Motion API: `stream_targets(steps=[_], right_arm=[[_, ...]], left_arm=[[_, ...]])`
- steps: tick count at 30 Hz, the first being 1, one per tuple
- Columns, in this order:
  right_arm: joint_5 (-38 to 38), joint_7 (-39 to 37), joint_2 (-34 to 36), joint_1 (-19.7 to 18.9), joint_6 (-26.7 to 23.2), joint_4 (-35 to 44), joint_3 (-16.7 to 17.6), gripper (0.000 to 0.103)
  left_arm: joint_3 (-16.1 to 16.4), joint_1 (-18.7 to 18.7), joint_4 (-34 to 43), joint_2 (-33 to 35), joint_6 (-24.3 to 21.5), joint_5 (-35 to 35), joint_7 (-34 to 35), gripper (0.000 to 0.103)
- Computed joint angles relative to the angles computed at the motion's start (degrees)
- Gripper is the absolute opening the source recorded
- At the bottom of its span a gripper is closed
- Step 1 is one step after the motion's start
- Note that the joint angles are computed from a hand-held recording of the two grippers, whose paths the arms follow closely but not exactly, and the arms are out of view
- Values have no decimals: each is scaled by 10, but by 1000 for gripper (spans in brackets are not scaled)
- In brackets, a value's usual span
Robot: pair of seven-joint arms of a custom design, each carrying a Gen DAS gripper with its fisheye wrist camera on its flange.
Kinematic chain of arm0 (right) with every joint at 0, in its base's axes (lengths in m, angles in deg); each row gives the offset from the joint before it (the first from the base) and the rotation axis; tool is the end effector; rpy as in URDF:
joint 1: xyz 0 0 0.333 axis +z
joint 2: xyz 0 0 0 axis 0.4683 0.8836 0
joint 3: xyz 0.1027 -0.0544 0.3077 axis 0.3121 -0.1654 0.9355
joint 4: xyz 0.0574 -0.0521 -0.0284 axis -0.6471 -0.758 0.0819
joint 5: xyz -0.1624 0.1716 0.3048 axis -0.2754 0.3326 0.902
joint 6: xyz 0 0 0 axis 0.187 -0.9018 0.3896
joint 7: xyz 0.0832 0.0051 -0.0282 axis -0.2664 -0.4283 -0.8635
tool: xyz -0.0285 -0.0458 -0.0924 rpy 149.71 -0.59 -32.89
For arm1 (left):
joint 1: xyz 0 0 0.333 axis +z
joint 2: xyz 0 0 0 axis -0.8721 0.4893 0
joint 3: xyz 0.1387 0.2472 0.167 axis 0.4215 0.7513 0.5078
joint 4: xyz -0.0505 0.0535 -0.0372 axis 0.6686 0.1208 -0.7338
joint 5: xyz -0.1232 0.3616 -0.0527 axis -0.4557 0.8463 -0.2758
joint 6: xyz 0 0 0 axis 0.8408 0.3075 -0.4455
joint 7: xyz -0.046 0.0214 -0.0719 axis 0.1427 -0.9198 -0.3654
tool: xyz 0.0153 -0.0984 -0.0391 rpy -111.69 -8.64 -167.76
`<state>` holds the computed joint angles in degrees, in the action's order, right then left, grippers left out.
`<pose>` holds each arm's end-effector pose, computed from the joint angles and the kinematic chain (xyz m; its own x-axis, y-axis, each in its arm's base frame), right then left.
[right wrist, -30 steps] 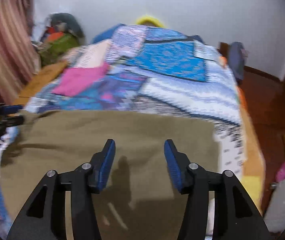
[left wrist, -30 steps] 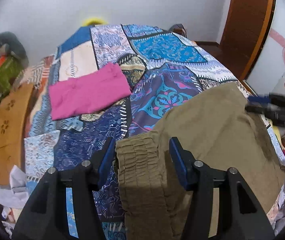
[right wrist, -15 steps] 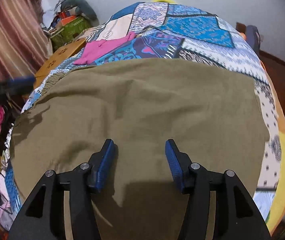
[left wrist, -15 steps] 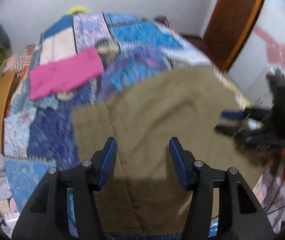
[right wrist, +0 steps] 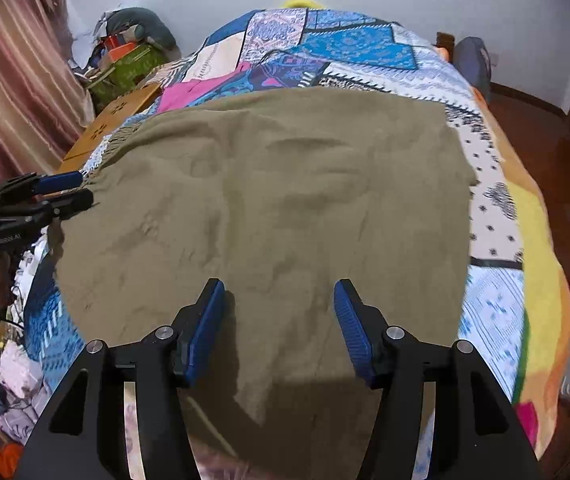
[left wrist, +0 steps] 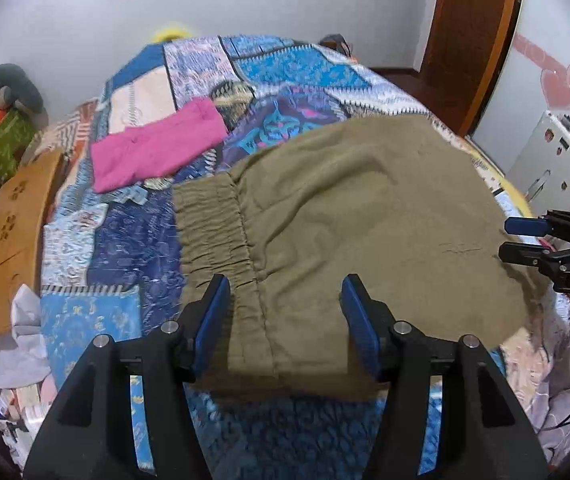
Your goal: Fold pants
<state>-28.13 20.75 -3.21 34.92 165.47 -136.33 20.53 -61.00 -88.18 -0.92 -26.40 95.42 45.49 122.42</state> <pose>0.6662 0.1639 0.5243 0.5180 -0.8270 -0.2186 -0.7796 -0.3513 -0.5184 0.6676 -0.3720 0.4917 -0.0704 -0.9975 0.0084 -0.8073 0.0520 -0.5878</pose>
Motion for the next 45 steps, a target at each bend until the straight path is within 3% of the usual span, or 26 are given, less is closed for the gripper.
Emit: stream_targets(steps=[3, 9, 13, 17, 22, 27, 33, 36, 40, 45], right_arm=[[21, -14, -23, -1, 30, -22, 5, 53], [53, -50, -60, 14, 102, -51, 10, 54], [75, -81, -73, 26, 140, -66, 13, 56], [88, -100, -79, 37, 160, -75, 14, 57], [76, -103, -73, 50, 183, -83, 15, 59], [34, -79, -57, 57, 188, -84, 15, 59], [3, -51, -27, 50, 161, -72, 20, 59], [7, -45, -6, 39, 99, -46, 26, 59], [49, -79, -13, 26, 114, -68, 37, 61], [68, -93, -15, 26, 113, -72, 37, 61]], left_arm=[[8, -9, -40, -37, 18, 21, -30, 60], [22, -32, -122, -113, 43, 132, -140, 75], [5, -25, -157, -142, 43, 180, -187, 79], [-23, 1, -189, -156, 62, 168, -192, 85], [-53, 39, -220, -152, 103, 65, -149, 85], [-61, 49, -239, -140, 138, -24, -109, 85], [-117, 100, -247, -108, 197, -231, 14, 87], [-92, 78, -232, -96, 201, -239, 21, 89], [-107, 92, -221, -74, 240, -315, 53, 102], [-77, 74, -161, -38, 216, -326, 38, 102]])
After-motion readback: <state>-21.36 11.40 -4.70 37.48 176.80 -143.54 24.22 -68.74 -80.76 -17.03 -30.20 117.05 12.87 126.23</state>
